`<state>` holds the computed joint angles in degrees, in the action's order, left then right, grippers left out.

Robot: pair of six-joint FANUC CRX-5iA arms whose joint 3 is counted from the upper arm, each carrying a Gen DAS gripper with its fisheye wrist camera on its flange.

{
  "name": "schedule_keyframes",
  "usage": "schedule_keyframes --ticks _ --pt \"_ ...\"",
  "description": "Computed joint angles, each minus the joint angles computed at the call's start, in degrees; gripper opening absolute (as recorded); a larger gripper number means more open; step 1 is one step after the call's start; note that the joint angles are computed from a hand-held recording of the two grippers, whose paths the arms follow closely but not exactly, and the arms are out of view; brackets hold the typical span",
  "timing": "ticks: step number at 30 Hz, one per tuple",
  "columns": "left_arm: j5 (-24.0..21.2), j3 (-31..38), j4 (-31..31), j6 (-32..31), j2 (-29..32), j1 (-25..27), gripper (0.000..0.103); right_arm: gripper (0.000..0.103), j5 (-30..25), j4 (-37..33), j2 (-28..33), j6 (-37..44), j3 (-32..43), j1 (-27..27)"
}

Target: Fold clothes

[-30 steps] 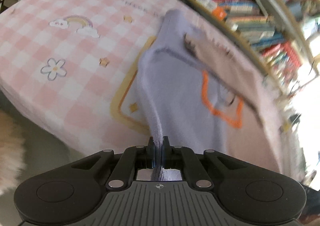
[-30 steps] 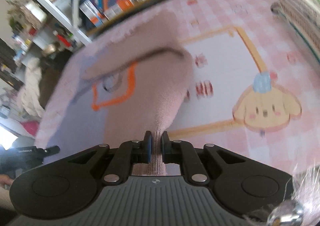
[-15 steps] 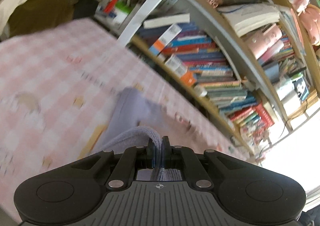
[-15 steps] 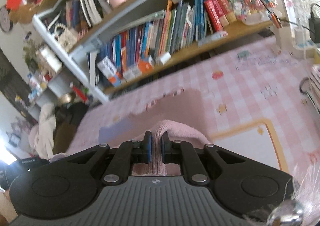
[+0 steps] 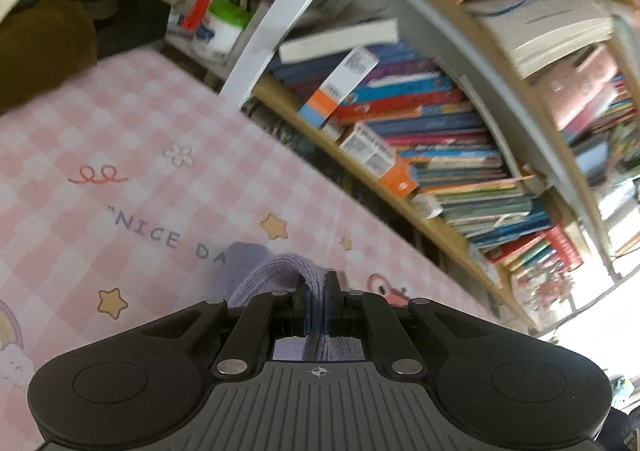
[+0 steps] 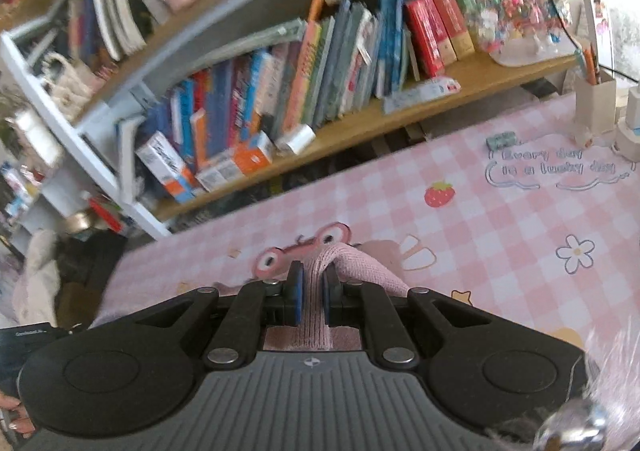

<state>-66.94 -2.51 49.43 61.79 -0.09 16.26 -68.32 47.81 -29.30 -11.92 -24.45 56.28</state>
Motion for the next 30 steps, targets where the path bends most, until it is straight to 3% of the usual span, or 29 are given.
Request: schedule_keyframes --ticks 3,5,6,7,8,9,11,14,17,20,25,27,28,29,30 --pt "-0.3 2.5 -3.5 1.2 2.3 -1.4 0.007 0.009 0.5 -3.3 2.5 1.9 1.4 -2.9" --pt "-0.6 3.7 -5.1 1.4 3.5 -2.1 0.013 0.011 0.6 -4.8 3.9 2.3 2.1 -4.4" --pt "-0.8 4.2 -5.5 1.1 3.9 -2.2 0.014 0.019 0.6 -4.9 4.2 2.1 2.1 -4.7" --pt "-1.0 4.6 -5.6 0.7 4.1 -2.3 0.02 0.027 0.4 -5.0 4.8 2.1 2.3 -5.1" --pt "-1.2 5.0 -5.8 0.3 4.4 -2.3 0.03 0.045 -0.6 -4.2 5.4 2.1 2.5 -5.1" --pt "-1.4 5.5 -5.9 0.0 4.7 -2.3 0.037 0.049 -1.4 -3.0 5.6 2.0 2.3 -5.0" --pt "1.3 4.9 -6.6 -2.5 3.1 -2.3 0.064 0.049 -2.0 -1.9 5.4 2.6 1.9 -4.9" --pt "4.8 2.7 -6.6 -8.6 0.2 -1.8 0.067 0.049 -3.2 -1.8 4.8 3.9 1.6 -4.7" --pt "5.7 0.8 -7.5 -14.0 -2.1 -0.7 0.067 0.049 -4.8 -3.8 3.6 4.7 0.9 -3.9" --pt "3.8 -1.0 -10.1 -17.3 -3.9 0.8 0.065 0.049 -7.6 -5.5 2.8 5.5 0.2 -1.7" --pt "-0.1 -3.9 -12.9 -15.1 -5.3 3.1 0.054 0.041 -10.5 -9.0 1.0 4.3 -1.5 1.8" --pt "-1.3 -4.6 -12.2 -14.5 -5.1 3.7 0.04 0.034 -11.1 -10.3 0.3 3.4 -2.0 2.8" --pt "-2.3 -4.5 -11.3 -14.3 -4.7 3.9 0.023 0.027 -10.8 -10.3 -0.2 2.8 -2.5 3.3" --pt "-3.4 -4.3 -10.5 -14.1 -4.1 4.0 0.005 0.009 -10.2 -10.1 -0.7 2.5 -2.9 3.7" --pt "-3.8 -4.4 -9.0 -14.3 -4.1 4.2 0.005 0.006 -10.0 -9.8 -1.1 1.8 -3.1 4.1"
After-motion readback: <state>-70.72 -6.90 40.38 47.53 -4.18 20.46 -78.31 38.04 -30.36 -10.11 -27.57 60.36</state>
